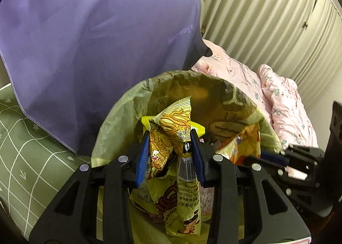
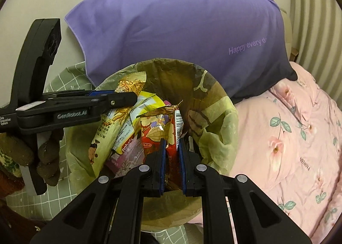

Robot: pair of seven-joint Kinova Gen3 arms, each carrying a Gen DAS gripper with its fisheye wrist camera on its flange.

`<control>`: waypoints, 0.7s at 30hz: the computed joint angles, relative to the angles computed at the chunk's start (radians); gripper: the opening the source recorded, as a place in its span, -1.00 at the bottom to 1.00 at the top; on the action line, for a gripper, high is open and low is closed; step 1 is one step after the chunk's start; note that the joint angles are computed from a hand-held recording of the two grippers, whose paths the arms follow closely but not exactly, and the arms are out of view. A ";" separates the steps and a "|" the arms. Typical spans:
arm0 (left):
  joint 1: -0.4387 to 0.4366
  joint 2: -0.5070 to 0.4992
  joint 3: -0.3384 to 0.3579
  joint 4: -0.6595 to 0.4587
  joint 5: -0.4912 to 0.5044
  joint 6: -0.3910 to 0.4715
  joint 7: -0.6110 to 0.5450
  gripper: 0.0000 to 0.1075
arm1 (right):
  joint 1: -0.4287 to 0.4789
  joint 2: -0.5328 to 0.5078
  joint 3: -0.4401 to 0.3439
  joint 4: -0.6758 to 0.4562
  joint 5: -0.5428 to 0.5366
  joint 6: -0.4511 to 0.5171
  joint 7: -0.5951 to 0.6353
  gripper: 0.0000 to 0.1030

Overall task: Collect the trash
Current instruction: 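Lower both packs into the trash bag and open both grippers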

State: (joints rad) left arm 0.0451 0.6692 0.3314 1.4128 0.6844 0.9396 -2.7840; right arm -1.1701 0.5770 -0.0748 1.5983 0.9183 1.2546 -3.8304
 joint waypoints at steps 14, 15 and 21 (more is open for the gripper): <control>0.004 0.014 -0.003 -0.084 0.016 0.128 0.046 -0.05 | -0.011 0.011 -0.001 -0.021 -0.015 -0.009 0.024 -0.74; -0.004 0.009 -0.003 -0.076 0.024 0.127 0.040 -0.05 | -0.013 0.012 0.000 -0.024 -0.017 -0.006 0.023 -0.71; -0.101 -0.045 0.000 0.017 0.135 0.100 -0.042 0.03 | -0.033 0.030 0.006 -0.060 -0.020 0.037 0.041 -0.36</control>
